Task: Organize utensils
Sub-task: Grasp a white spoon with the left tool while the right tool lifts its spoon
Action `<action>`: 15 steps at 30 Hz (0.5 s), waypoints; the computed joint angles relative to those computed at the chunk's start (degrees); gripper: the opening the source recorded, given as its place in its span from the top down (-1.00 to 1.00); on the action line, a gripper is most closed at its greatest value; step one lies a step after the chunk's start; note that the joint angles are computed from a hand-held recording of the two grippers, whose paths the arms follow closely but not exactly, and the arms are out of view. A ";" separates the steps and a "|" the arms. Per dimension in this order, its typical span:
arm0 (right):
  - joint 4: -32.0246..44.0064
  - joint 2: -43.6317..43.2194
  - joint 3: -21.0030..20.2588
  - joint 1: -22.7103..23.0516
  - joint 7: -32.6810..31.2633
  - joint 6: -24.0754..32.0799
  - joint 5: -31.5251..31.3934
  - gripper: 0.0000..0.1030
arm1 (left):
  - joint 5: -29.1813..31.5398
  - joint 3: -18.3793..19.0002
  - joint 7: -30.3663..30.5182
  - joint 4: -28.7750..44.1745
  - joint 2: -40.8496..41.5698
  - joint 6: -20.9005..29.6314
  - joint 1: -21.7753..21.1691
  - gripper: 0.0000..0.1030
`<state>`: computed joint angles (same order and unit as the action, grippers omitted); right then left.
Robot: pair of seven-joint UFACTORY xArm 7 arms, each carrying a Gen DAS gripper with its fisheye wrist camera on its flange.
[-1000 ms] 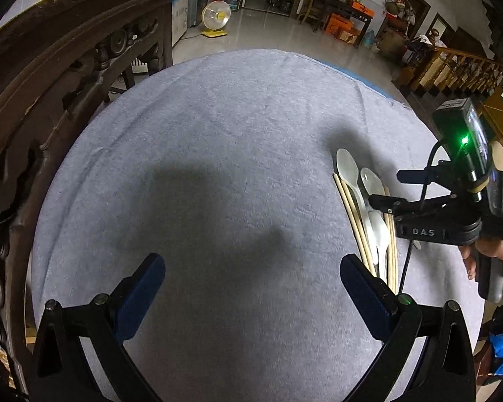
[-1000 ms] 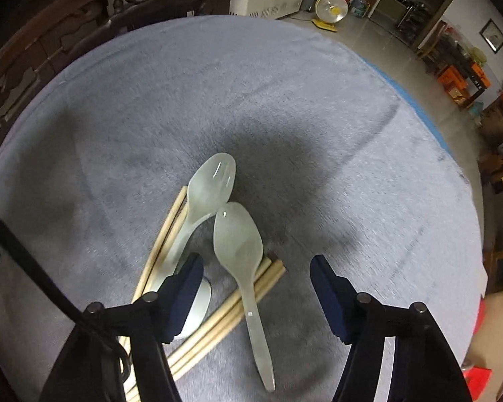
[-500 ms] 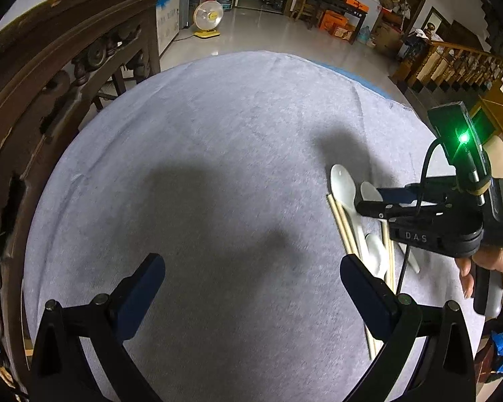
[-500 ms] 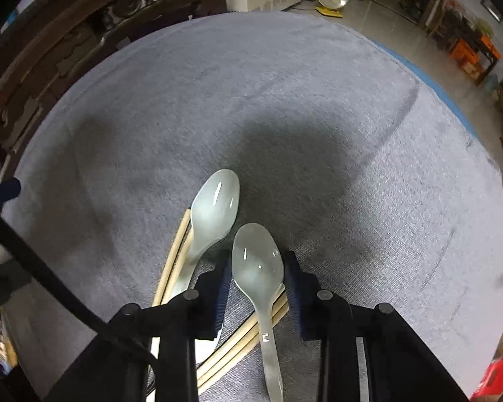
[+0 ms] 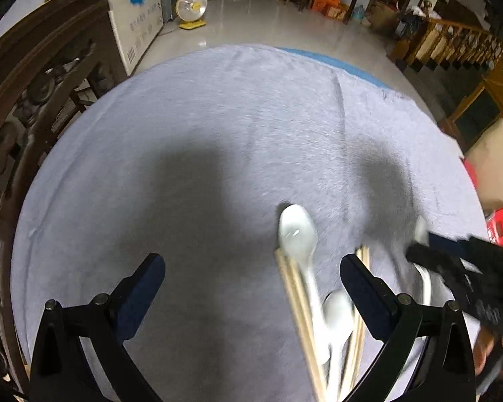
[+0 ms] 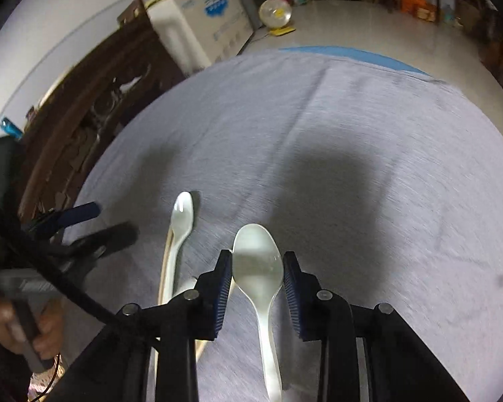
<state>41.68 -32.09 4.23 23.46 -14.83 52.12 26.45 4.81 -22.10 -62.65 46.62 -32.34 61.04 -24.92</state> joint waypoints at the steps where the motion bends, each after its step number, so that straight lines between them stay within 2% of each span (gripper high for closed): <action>1: -0.77 -1.24 -0.72 -0.26 -0.34 0.34 0.11 0.37 | 0.30 -0.16 0.22 1.43 2.10 0.20 0.42 -1.00; 5: -4.21 -6.53 -3.35 -1.09 -1.99 2.04 1.12 0.37 | 2.12 -0.33 -0.23 6.62 9.64 2.06 1.02 -0.99; 8: -6.66 -10.53 -4.26 -1.64 -2.46 3.44 1.55 0.37 | 3.04 0.39 -0.27 8.92 13.33 3.41 0.29 -0.85; 11: -7.66 -12.21 -4.88 -2.09 -2.70 4.18 1.98 0.37 | 2.26 1.83 0.02 9.90 15.72 4.02 -0.63 -0.60; 13: -8.24 -12.98 -5.09 -2.22 -2.83 4.30 2.40 0.37 | 0.66 3.10 0.83 9.95 16.65 3.88 -1.12 -0.27; 15: -8.58 -13.18 -5.13 -2.34 -3.00 4.20 2.61 0.37 | 0.85 3.51 0.83 10.10 17.00 4.07 -1.25 -0.19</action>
